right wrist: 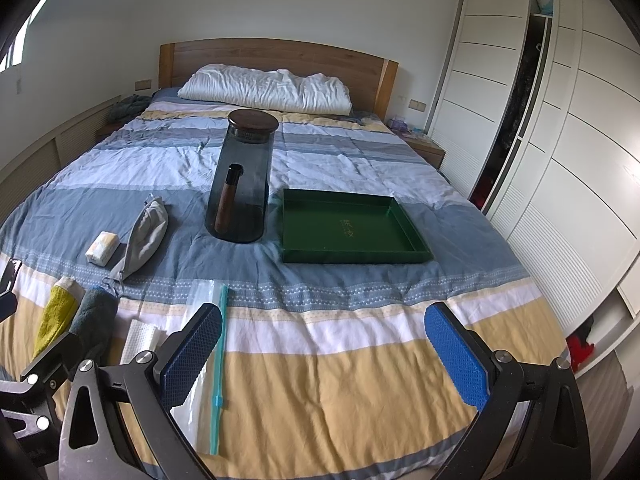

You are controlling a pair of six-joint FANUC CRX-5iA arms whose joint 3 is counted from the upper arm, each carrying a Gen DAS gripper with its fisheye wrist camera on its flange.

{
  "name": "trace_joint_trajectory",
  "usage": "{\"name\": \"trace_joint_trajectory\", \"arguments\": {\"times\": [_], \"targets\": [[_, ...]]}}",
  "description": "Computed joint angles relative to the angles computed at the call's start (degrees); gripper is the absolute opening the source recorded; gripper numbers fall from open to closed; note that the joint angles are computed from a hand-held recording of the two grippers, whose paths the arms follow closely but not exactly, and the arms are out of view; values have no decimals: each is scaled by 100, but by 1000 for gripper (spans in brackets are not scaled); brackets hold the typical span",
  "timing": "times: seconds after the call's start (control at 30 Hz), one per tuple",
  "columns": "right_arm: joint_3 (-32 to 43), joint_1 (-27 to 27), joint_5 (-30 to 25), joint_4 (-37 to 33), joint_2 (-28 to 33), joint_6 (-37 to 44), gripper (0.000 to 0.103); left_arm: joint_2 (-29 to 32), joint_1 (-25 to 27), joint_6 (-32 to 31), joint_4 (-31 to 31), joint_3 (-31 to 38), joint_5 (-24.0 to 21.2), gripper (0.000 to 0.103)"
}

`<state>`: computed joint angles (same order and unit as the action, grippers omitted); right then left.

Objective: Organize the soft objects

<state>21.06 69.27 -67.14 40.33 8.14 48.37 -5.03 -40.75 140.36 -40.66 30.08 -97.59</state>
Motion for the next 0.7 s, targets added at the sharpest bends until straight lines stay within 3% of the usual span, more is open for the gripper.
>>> {"name": "trace_joint_trajectory", "arguments": {"times": [0.7], "targets": [[-15,43,-26,33,7,-10,103,-112,66,31,58,-117,48,102]]}}
